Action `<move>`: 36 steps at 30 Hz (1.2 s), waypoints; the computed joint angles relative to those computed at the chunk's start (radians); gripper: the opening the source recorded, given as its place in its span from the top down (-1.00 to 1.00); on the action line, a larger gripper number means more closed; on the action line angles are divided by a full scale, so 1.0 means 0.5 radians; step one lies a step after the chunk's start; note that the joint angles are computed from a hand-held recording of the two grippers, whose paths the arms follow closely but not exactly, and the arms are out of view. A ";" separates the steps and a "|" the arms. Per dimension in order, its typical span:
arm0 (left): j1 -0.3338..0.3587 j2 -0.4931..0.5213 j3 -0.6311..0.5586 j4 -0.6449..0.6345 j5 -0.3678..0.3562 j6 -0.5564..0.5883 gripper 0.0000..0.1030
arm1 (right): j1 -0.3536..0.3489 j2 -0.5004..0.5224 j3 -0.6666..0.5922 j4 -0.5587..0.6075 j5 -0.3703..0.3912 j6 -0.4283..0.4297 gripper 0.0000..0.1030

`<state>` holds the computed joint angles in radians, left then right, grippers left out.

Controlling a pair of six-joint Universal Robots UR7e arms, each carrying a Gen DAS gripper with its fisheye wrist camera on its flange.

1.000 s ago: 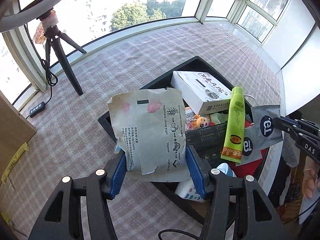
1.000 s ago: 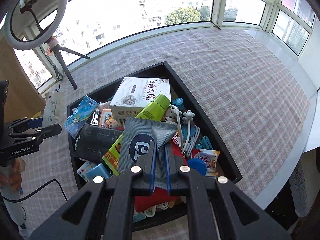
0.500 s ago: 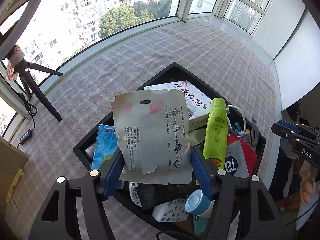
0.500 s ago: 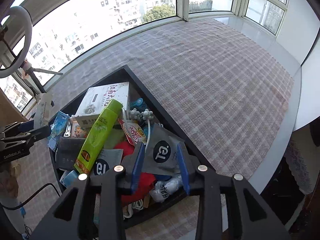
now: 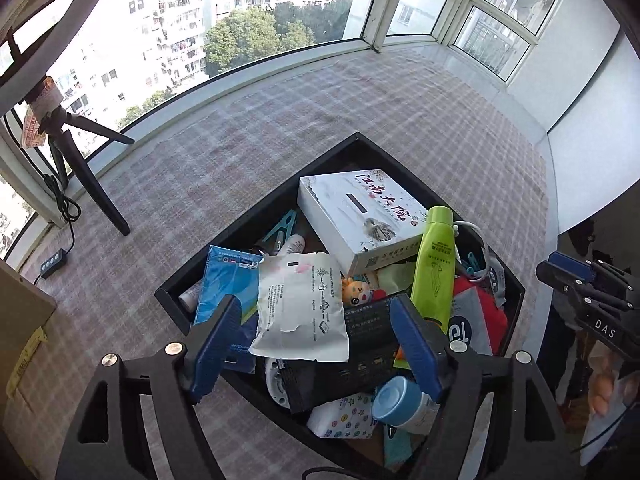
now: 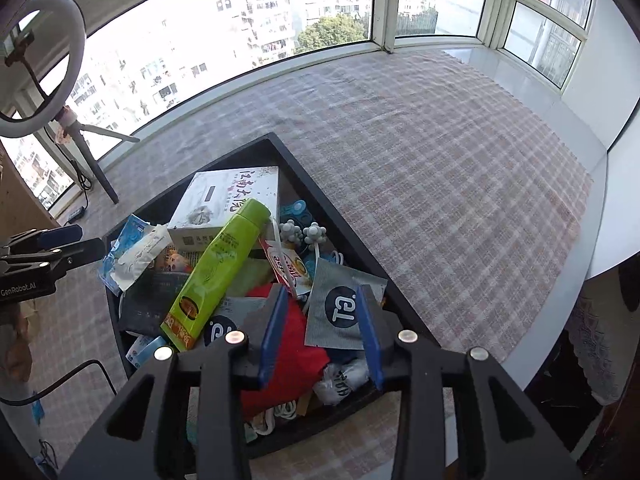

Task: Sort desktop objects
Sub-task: 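Open the right gripper to drop the grey sachet while the left releases the white packet, then withdraw both grippers from the box toward the blue packet and white tube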

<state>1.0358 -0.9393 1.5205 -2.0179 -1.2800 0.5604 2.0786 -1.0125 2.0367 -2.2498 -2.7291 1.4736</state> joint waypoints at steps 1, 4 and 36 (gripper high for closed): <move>-0.003 -0.004 0.002 -0.004 0.003 0.004 -0.46 | 0.000 0.003 -0.002 -0.016 0.001 -0.016 0.32; 0.003 -0.017 -0.001 -0.005 0.005 0.009 -0.46 | 0.007 0.017 -0.020 -0.017 -0.005 -0.026 0.32; 0.834 -0.185 -0.720 -0.026 0.598 -0.287 -0.46 | -0.048 1.352 -1.747 -0.720 0.524 -2.241 0.32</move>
